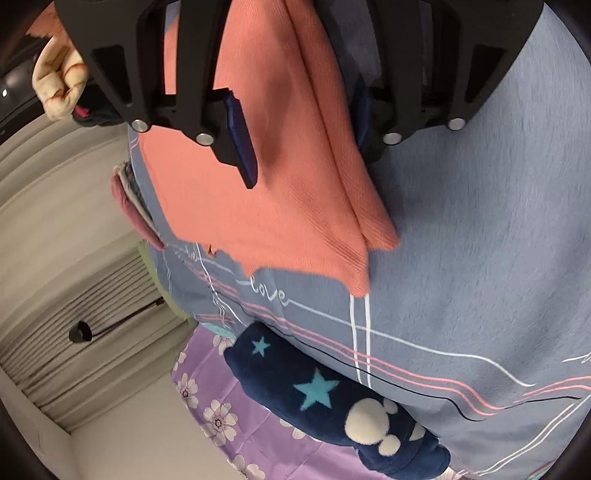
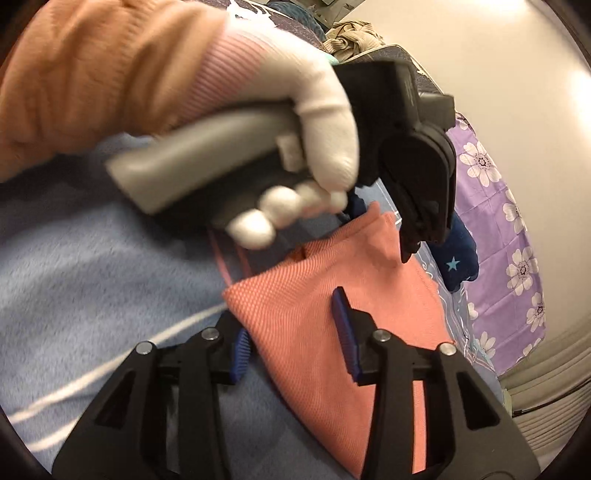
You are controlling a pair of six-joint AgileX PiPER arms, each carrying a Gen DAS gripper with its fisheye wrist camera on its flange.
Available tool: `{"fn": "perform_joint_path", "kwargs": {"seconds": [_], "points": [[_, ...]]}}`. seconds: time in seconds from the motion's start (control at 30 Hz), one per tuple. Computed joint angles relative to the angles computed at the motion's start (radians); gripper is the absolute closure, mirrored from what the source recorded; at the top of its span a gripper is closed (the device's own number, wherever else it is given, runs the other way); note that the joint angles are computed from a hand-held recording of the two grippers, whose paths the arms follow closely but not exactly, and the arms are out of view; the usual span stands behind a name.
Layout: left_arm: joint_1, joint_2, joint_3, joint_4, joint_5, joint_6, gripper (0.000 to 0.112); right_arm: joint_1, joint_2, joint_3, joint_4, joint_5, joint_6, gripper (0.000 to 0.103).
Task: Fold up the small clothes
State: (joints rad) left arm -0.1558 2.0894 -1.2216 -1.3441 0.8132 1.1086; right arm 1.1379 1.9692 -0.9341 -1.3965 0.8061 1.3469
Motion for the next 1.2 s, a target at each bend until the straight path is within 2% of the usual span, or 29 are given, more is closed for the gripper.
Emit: {"fn": "perform_joint_path", "kwargs": {"seconds": [0.03, 0.07, 0.1, 0.13, 0.23, 0.3, 0.47, 0.63, 0.77, 0.87, 1.0, 1.17, 1.2], "points": [[-0.003, 0.008, -0.019, 0.022, -0.01, -0.036, 0.086, 0.0, 0.004, 0.001, -0.008, -0.002, 0.007, 0.078], [-0.005, 0.013, -0.033, 0.045, -0.019, -0.071, 0.094, -0.002, 0.004, 0.008, -0.024, -0.008, 0.021, 0.086], [-0.001, 0.016, -0.038, 0.047, -0.012, -0.087, 0.1, -0.003, -0.002, 0.018, -0.036, -0.012, 0.038, 0.09], [0.004, 0.015, -0.033, 0.036, -0.005, -0.09, 0.102, -0.014, -0.025, 0.041, -0.06, -0.031, 0.075, 0.096], [-0.004, -0.04, 0.016, -0.021, -0.028, -0.034, 0.103, -0.068, -0.143, 0.123, -0.122, -0.121, 0.193, 0.098], [-0.022, -0.07, 0.013, -0.008, -0.045, -0.05, 0.103, -0.104, -0.231, 0.183, -0.163, -0.17, 0.276, 0.099], [-0.078, -0.11, -0.044, 0.07, -0.072, -0.173, 0.103, -0.161, -0.399, 0.302, -0.207, -0.209, 0.389, 0.099], [-0.171, -0.132, -0.115, 0.228, -0.146, -0.373, 0.103, -0.287, -0.569, 0.407, -0.228, -0.338, 0.479, 0.099], [-0.233, -0.143, -0.16, 0.321, -0.176, -0.48, 0.103, -0.355, -0.685, 0.478, -0.204, -0.39, 0.476, 0.098], [-0.283, -0.15, -0.194, 0.406, -0.196, -0.566, 0.103, -0.361, -0.761, 0.53, -0.196, -0.387, 0.489, 0.098], [-0.349, -0.146, -0.253, 0.531, -0.21, -0.705, 0.103, -0.478, -0.844, 0.572, -0.223, -0.492, 0.479, 0.099], [-0.418, -0.139, -0.307, 0.66, -0.224, -0.852, 0.103, -0.552, -0.954, 0.623, -0.138, -0.545, 0.373, 0.098], [-0.432, -0.137, -0.317, 0.688, -0.227, -0.884, 0.103, -0.602, -0.985, 0.635, -0.093, -0.591, 0.313, 0.098]]}}
